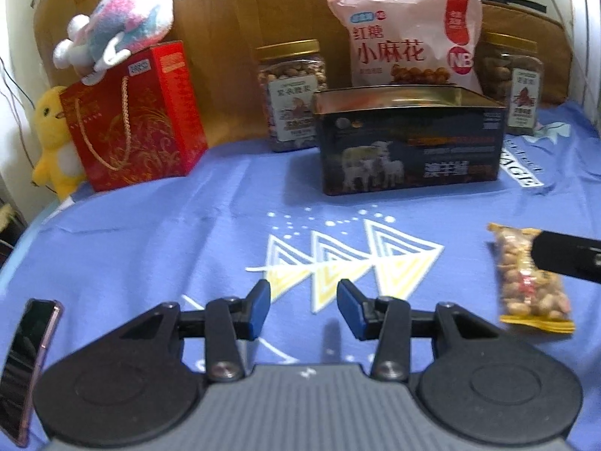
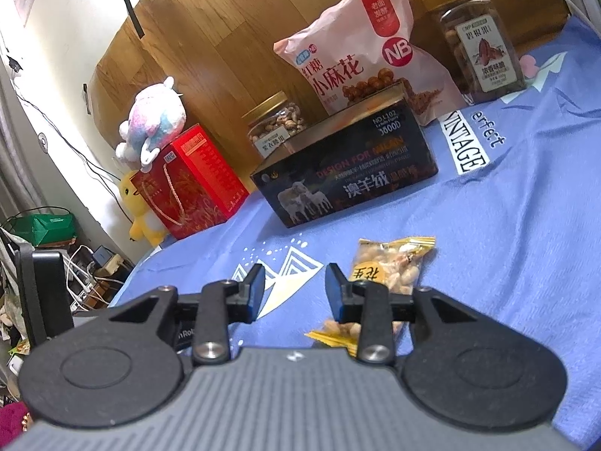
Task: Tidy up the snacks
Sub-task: 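Move the left gripper toward the clear peanut bag with yellow label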
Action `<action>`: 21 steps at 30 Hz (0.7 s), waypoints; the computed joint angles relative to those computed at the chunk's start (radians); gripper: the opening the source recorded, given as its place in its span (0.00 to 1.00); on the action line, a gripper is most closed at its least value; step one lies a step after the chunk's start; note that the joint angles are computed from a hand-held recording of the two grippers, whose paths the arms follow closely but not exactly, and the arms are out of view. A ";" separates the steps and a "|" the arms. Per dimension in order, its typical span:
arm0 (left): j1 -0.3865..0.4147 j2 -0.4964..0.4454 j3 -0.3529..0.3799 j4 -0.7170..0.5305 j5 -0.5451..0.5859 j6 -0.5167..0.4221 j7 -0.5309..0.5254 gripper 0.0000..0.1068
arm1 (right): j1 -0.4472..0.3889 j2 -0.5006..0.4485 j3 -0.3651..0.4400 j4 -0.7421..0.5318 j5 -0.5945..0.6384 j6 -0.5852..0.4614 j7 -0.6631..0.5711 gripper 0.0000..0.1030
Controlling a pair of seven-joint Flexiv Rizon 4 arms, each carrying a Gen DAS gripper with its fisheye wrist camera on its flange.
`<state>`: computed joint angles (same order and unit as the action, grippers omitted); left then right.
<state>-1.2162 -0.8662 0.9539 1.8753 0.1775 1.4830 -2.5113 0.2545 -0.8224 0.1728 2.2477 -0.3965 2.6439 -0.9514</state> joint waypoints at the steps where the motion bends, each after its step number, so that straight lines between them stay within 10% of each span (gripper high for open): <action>1: -0.001 -0.004 0.005 -0.003 0.005 -0.007 -0.005 0.39 | 0.000 -0.002 0.000 -0.001 -0.001 -0.001 0.002 0.38; 21: 0.068 0.009 -0.035 -0.108 0.216 -0.147 -0.154 0.43 | -0.030 -0.026 -0.001 -0.030 -0.050 -0.033 0.040 0.38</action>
<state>-1.1485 -0.8573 0.9188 1.7676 0.3933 1.3361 -2.6652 0.2241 -0.8480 0.1717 2.2177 -0.4470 2.6106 -0.9110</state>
